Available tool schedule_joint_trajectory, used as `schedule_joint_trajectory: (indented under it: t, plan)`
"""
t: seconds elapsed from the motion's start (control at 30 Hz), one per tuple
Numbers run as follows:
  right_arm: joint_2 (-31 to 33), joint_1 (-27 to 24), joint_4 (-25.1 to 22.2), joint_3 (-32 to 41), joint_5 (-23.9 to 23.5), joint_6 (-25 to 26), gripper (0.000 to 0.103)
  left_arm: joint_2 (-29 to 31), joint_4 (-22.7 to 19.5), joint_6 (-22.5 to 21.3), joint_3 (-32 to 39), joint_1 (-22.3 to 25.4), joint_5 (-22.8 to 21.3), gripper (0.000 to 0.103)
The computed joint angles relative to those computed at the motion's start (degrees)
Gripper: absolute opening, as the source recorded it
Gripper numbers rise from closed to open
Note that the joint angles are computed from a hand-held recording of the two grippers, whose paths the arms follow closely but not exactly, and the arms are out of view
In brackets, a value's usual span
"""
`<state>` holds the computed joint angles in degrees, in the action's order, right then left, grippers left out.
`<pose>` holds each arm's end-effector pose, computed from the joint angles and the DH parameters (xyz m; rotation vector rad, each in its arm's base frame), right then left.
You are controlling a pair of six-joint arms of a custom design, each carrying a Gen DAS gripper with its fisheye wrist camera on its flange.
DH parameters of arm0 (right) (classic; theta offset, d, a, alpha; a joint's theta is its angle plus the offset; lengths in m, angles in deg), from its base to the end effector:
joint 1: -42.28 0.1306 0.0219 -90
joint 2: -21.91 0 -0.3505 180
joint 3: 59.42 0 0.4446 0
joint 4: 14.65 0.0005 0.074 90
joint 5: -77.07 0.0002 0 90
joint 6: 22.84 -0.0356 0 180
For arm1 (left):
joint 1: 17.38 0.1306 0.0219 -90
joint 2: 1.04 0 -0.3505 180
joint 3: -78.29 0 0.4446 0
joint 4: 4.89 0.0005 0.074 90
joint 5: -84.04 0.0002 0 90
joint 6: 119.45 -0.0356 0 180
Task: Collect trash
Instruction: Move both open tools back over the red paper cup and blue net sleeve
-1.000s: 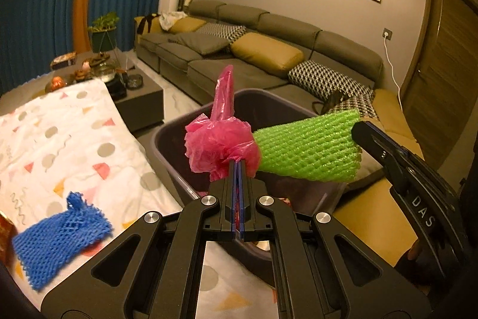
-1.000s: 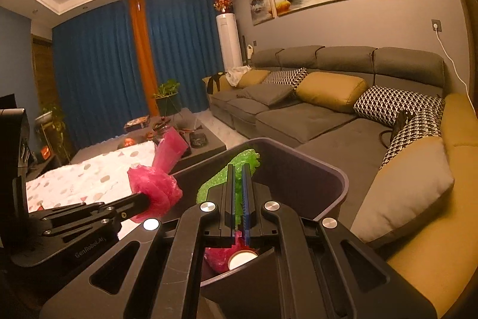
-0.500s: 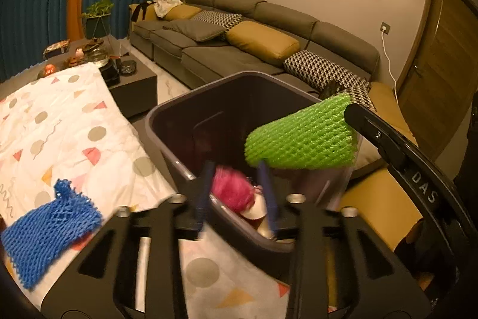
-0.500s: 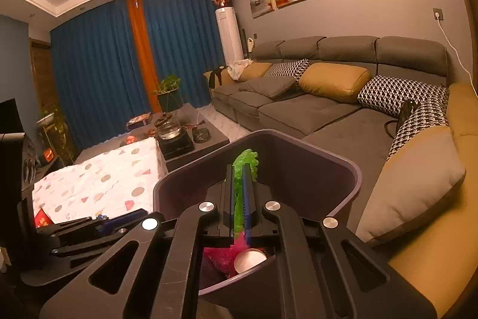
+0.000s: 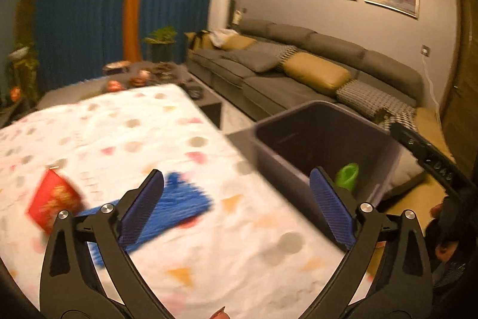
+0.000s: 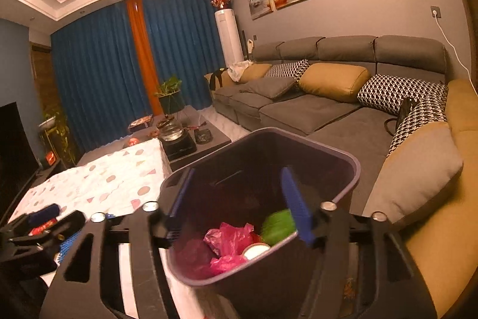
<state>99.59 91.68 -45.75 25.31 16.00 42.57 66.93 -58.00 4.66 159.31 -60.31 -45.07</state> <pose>0.3286 0.3562 0.4846 -0.0989 1.9495 0.3550 0.3087 -0.2572 0.4903 -0.1818 2.0859 -0.0250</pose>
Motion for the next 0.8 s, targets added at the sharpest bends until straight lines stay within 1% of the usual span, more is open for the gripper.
schedule_joint_trajectory:
  t: [0.07,0.13,0.2,0.23,0.27,0.33,0.5,0.63,0.8]
  plan:
    - [-0.6,1.3,-0.7,-0.3,1.7,-0.8,0.076,-2.4,-2.4,1.4,-1.2,-0.3,-2.0,0.097]
    - [-1.2,2.7,-0.9,-0.6,2.3,-1.3,0.079,-4.3,-5.5,3.0,-2.1,-0.6,-4.6,0.097]
    - [-1.3,4.1,-1.3,-0.5,3.1,-1.5,0.083,-6.3,-9.8,5.4,-3.2,-1.1,-8.3,0.097]
    - [-1.3,4.7,-1.2,-0.5,3.2,-1.4,0.085,-7.3,-13.0,7.7,-3.6,-1.3,-10.6,0.097]
    - [-1.1,5.5,-1.4,-0.2,3.1,-1.7,0.086,-8.2,-14.9,9.2,-4.0,-1.3,-11.4,0.097]
    - [-0.5,7.0,-1.5,0.4,2.4,-1.8,0.087,-10.0,-19.5,13.3,-4.7,-1.4,-12.3,0.097]
    - [3.2,10.7,-2.8,3.9,1.2,-0.2,0.087,-14.0,-28.5,21.2,-6.4,-2.6,-14.5,0.097]
    - [6.7,13.0,-3.8,7.1,0.1,0.7,0.088,-17.3,-34.0,26.3,-7.8,-3.6,-15.6,0.097]
    - [10.5,14.7,-5.8,10.6,-0.9,1.0,0.088,-20.6,-37.8,30.0,-9.0,-4.4,-16.5,0.097]
